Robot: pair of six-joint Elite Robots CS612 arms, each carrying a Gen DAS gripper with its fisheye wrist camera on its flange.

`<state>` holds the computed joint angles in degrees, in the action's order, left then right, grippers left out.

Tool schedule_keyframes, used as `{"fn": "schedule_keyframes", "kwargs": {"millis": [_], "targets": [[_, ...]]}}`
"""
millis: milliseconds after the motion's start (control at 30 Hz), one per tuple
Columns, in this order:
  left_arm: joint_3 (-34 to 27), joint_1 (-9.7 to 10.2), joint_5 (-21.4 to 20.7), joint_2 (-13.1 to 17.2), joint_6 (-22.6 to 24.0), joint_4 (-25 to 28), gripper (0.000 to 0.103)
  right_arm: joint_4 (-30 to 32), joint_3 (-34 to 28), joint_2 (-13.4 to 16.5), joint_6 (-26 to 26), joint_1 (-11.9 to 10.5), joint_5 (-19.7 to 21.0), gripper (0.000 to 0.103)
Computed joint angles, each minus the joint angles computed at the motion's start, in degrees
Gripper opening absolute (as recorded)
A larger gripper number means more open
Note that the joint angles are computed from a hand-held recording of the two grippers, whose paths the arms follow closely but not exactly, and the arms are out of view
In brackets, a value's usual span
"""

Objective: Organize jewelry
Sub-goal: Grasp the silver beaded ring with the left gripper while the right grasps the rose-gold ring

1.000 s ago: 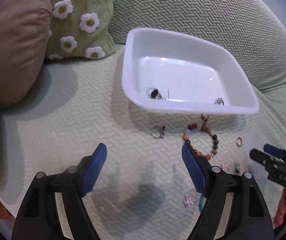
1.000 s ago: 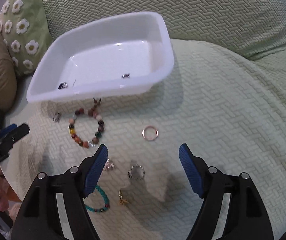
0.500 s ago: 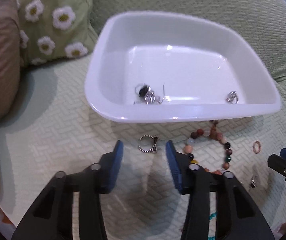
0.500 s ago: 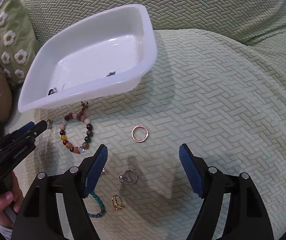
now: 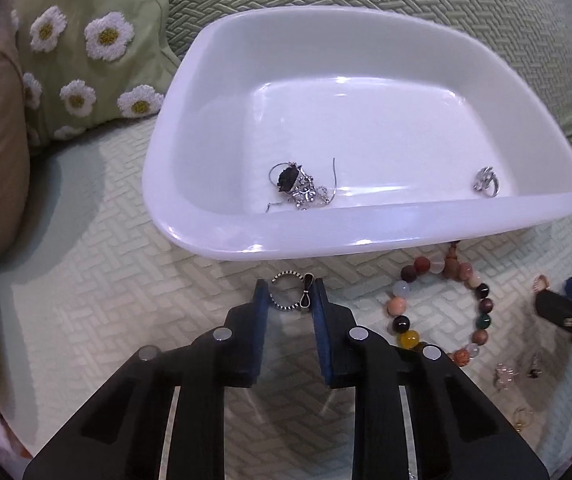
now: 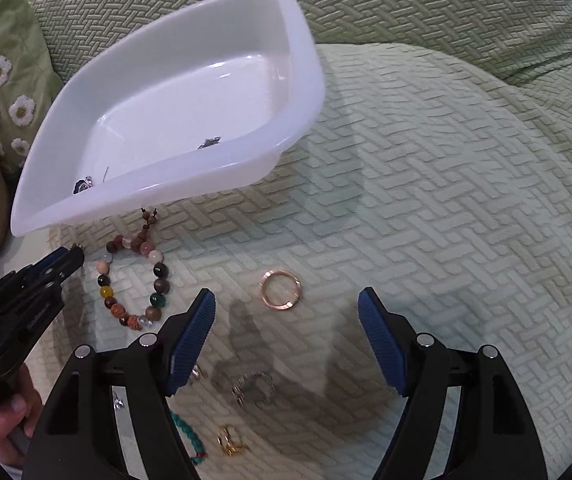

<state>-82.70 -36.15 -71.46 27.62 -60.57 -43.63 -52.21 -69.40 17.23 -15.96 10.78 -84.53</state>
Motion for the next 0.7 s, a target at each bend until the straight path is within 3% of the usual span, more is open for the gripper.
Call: {"fn": "schedule_keyframes", "kwargs": {"millis": [133,167,300,467,600,700], "targets": [[-1.5,0.35,-1.9,0.5,-1.1,-1.1,0.020,-2.0,-0.1,0.6,-1.9,1.0,-3.9,0.053],[-1.6,0.35,-1.9,0.5,-1.1,-1.0,0.020,-2.3,-0.1,0.7,-2.0,1.1,-4.3,0.050],[-2.1,0.84,-2.7,0.7,-1.3,-1.7,0.020,-3.2,-0.1,0.8,-1.3,1.2,-4.9,0.025],[-2.4,1.25,-3.3,0.6,-0.5,-1.5,0.020,-0.8,0.5,-0.1,-1.4,0.3,-1.2,0.022],[-6.5,0.43,-4.8,1.1,-0.9,-1.6,0.020,1.8,-1.5,-1.0,-3.8,-0.4,1.4,0.022],[-9.2,-0.75,-1.2,0.1,0.3,-2.0,0.020,0.2,-1.9,-2.9,-5.4,-1.1,7.1,0.022]]}}
